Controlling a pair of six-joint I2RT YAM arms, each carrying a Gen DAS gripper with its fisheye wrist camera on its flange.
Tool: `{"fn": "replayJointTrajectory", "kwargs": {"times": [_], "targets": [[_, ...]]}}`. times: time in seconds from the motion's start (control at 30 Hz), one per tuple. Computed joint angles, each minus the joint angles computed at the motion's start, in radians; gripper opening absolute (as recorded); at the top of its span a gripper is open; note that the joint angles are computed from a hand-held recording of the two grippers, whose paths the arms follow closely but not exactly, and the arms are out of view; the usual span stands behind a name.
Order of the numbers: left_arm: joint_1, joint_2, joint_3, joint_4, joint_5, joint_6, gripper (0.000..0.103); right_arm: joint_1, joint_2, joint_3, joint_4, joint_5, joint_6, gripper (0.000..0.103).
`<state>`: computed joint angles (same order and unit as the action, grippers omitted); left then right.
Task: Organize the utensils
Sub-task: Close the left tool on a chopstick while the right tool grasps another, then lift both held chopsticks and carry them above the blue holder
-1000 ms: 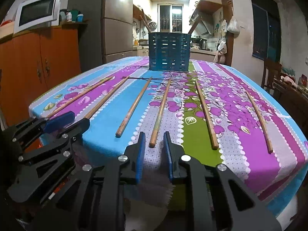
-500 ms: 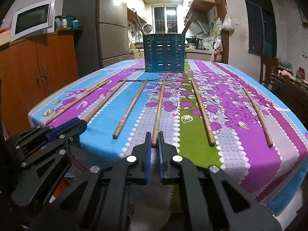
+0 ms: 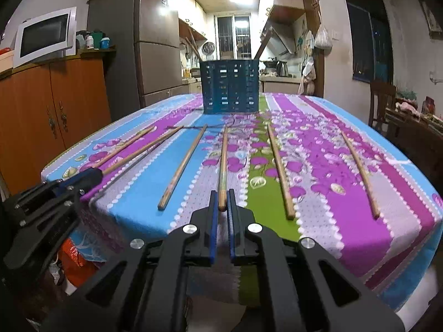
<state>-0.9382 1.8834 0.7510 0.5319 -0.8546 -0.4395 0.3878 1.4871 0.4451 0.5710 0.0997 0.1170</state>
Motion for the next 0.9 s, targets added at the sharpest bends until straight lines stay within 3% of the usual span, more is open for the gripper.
{"fn": "replayJointTrajectory", "kwargs": {"times": [0.2,0.47,0.9], "targets": [[-0.009,-0.090,-0.028,0.004,-0.052,0.061,0.008,-0.008,-0.069,0.012,-0.031,0.013,-0.052,0.005],[-0.026,-0.212,-0.033,0.051,-0.081,0.234,0.008,-0.024,-0.176,0.044,-0.070,0.017,-0.123,0.005],[0.089,-0.375,0.137,-0.109,0.109,0.354,0.008,-0.138,-0.195,0.302,-0.272,-0.206,-0.147,0.005]]}}
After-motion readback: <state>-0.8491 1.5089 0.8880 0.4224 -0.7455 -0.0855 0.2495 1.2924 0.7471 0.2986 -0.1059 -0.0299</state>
